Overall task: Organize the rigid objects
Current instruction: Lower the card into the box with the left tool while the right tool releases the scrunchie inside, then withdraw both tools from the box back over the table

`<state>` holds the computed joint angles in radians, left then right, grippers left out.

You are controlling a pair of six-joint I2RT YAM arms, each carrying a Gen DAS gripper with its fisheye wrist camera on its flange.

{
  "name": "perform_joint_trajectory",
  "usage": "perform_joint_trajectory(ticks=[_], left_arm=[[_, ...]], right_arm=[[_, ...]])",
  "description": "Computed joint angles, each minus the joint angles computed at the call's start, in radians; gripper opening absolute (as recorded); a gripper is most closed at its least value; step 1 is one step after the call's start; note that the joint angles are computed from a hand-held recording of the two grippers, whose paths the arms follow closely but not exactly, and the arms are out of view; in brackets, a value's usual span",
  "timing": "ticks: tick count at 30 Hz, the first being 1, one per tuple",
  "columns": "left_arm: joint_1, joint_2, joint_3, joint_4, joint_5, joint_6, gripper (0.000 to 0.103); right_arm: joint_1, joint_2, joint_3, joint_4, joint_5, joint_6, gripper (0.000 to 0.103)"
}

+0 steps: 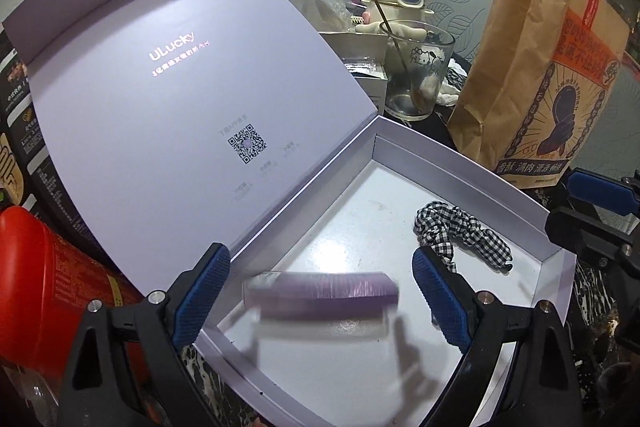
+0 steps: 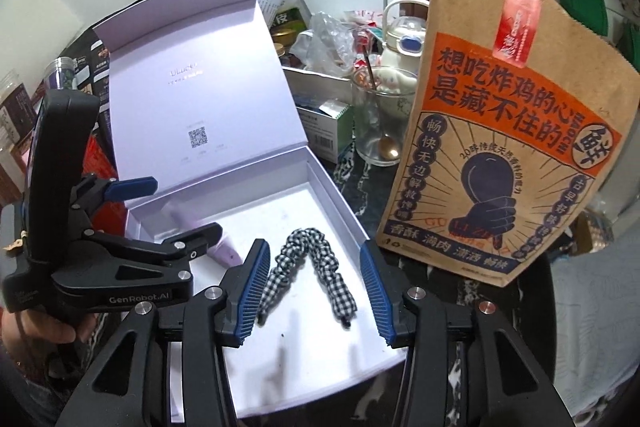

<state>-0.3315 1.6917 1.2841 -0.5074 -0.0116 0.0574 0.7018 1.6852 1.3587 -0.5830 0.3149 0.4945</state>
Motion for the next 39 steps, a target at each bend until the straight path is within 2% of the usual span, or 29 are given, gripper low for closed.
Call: perform_joint_trajectory(ticks=[6,8,23,26,31,33,37,39], left_arm=[[0.0,-0.03,0.004,-0.02,0.007,0.005,0.095],[0.002,-0.032,0.011,-0.037,0.02,0.004,0.102],[-0.03,-0.154,-0.024,-0.063,-0.009,0.003,0.102],[-0.038,-0.193,-0.033,-0.066,-0.005,-0.001,0.102],[-0.063,-0.247,-0.033,-0.09,-0.019,-0.006,0.102],[-0.08,-0.279,-0.046,-0.083,-0.036,-0.002,0.102],[-0.107,-0.337,-0.064,-0.085,-0.067,-0.015,0.102],[-0.116,-0.364,-0.071,-0.087,-0.073,-0.02,0.102]], right_arm=[[0.019,-0.028,-0.001,-0.027,0.032,0.007,0.048],[0.026,-0.039,-0.002,-0.033,0.042,0.01,0.048],[0.083,-0.125,-0.014,-0.081,0.133,0.049,0.048],[0.106,-0.157,-0.022,-0.095,0.17,0.065,0.054],[0.15,-0.206,-0.021,-0.15,0.233,0.1,0.056],[0.17,-0.225,-0.011,-0.195,0.257,0.13,0.063],[0.211,-0.26,-0.006,-0.253,0.311,0.172,0.065],[0.234,-0.275,0.001,-0.288,0.341,0.196,0.071]])
